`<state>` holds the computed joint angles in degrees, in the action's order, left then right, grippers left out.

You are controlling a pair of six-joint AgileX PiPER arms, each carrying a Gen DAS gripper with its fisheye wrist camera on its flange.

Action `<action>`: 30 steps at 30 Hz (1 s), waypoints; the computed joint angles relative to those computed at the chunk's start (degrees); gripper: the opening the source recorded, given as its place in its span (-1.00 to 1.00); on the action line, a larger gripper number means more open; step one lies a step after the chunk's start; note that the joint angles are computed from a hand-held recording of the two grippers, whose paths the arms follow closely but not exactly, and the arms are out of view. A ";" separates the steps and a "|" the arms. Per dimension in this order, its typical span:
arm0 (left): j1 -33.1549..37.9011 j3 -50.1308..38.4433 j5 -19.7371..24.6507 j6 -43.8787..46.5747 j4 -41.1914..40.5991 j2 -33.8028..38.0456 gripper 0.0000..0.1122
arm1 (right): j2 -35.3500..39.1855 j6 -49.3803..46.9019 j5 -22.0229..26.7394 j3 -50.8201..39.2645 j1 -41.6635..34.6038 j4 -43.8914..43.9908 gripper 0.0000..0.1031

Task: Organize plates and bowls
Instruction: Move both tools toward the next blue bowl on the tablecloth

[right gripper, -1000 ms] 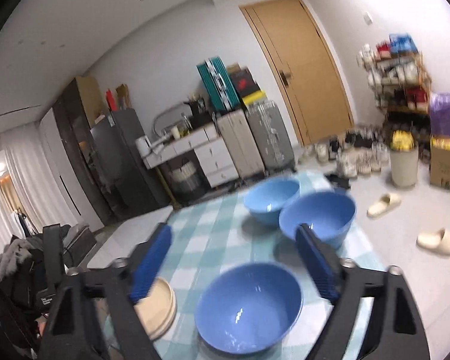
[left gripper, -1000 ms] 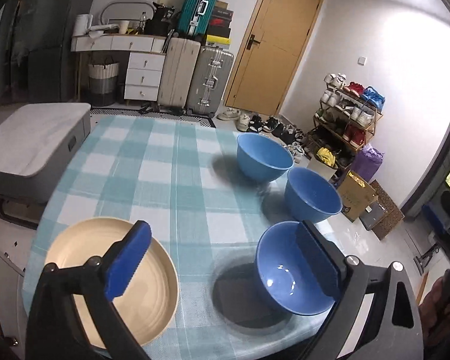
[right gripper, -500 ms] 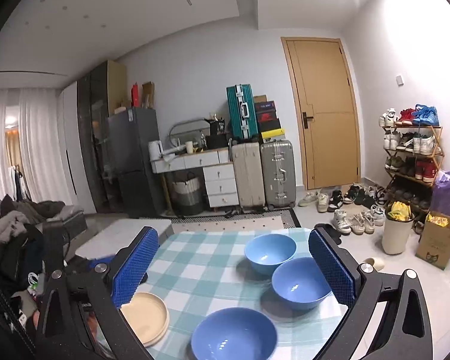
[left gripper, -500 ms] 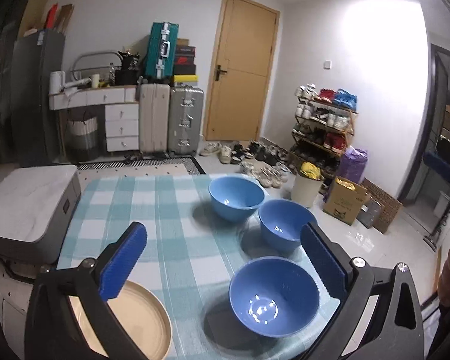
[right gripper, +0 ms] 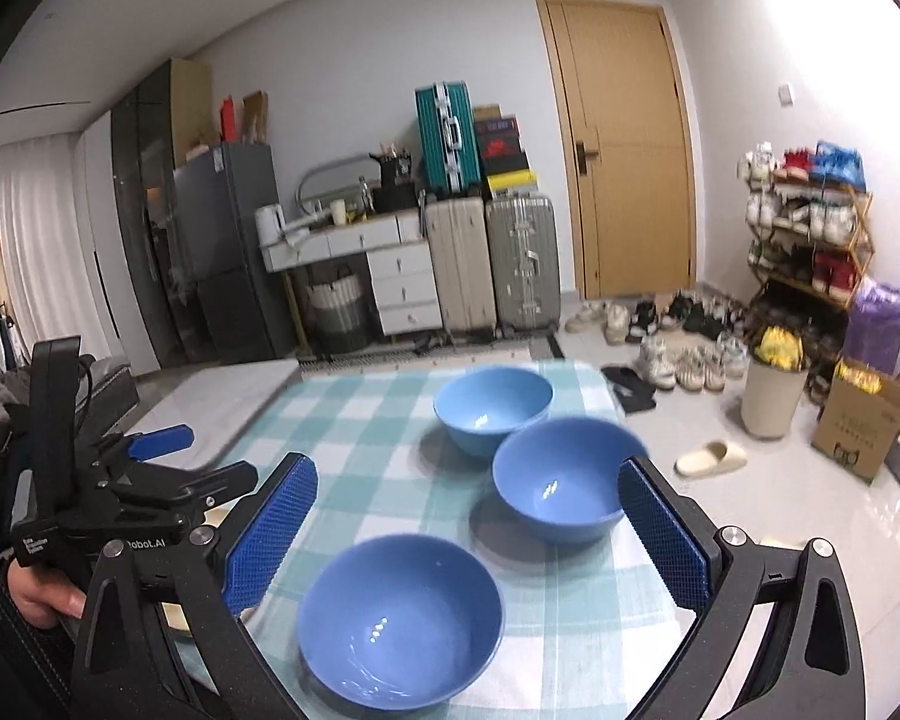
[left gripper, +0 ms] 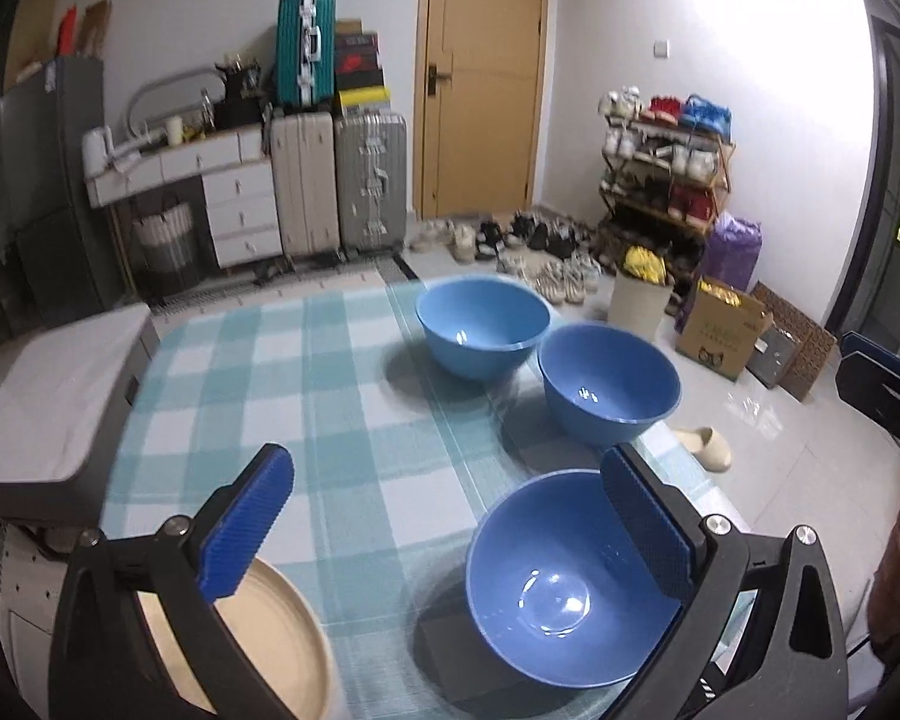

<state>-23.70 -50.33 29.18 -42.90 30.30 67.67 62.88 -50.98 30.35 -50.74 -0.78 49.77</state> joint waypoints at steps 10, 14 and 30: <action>-0.14 -9.17 2.97 2.43 1.72 12.35 0.84 | 12.16 -6.35 -0.42 -6.19 -2.70 5.69 0.98; 1.13 -14.73 3.46 8.45 -1.43 17.26 0.84 | 16.87 -5.93 1.31 -10.75 -4.66 5.47 0.98; 7.08 -61.21 30.92 38.82 -34.76 49.57 0.83 | 34.96 3.75 10.76 -37.55 -10.84 -2.01 0.98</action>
